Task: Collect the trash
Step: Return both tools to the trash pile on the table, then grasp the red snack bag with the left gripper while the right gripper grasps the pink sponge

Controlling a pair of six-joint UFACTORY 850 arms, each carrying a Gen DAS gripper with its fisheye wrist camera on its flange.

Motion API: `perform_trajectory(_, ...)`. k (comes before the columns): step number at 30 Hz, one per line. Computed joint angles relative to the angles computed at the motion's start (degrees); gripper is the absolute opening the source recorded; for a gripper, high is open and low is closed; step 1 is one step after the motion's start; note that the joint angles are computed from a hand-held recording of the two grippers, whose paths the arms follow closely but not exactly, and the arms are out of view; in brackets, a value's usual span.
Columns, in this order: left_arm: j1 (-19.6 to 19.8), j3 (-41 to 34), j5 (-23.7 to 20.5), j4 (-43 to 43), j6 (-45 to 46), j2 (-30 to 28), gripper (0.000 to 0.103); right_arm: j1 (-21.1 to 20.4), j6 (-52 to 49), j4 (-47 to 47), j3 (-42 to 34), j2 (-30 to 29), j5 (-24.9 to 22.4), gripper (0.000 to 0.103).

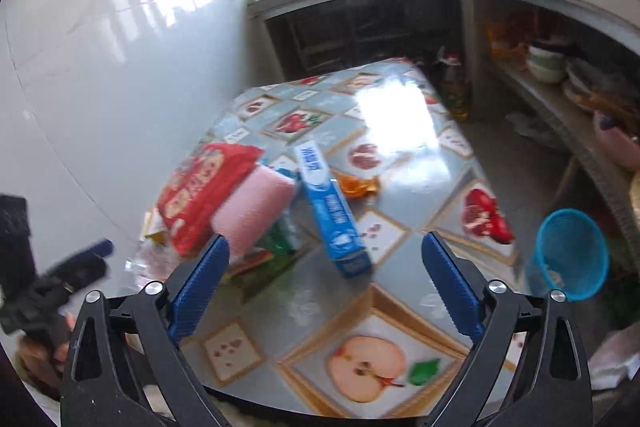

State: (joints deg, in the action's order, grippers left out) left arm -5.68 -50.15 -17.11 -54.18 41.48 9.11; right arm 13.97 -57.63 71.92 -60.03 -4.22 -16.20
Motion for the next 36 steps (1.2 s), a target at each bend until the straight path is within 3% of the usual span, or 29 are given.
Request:
perform_trajectory(3,-0.4,-0.1,1.3,8.6,-7.5,-1.0,0.097,-0.6,0.9,1.9,-2.8,-2.4,-6.3,0.077)
perform_trajectory(7,-0.7,0.8,3.9,8.2,-4.7,-1.0,0.097,-1.4,1.6,4.8,-6.4,-5.6,-16.4,0.067)
perform_trajectory(13,1.3,-1.2,4.0,-8.9,10.8,-3.9,0.097,-1.3,9.4,3.0,-14.7,-11.9,-25.3,0.058)
perform_trajectory(15,2.0,-2.6,4.2,-10.4,12.2,-5.4,0.097,-1.1,15.0,-0.1,-18.0,-14.5,-26.9,0.054)
perform_trajectory(19,1.9,-5.4,7.8,3.2,-1.0,-8.1,0.094,-1.0,23.6,-4.5,-22.7,-18.3,-28.7,0.047)
perform_trajectory(23,3.2,-7.7,6.4,1.8,-1.1,-9.9,0.086,-0.9,27.4,-8.1,-27.0,-20.4,-27.5,0.046)
perform_trajectory(27,5.1,-9.3,2.0,-0.2,-0.9,-11.2,0.081,-0.9,33.3,-14.8,-33.3,-24.6,-29.6,0.050)
perform_trajectory(31,9.2,-11.5,-9.9,-10.2,1.9,-14.3,0.080,-0.6,34.1,-16.1,-34.8,-25.5,-29.8,0.050)
perform_trajectory(36,12.4,-13.1,-19.8,-17.1,1.7,-17.9,0.076,0.6,33.3,-18.5,-35.5,-25.8,-28.9,0.045)
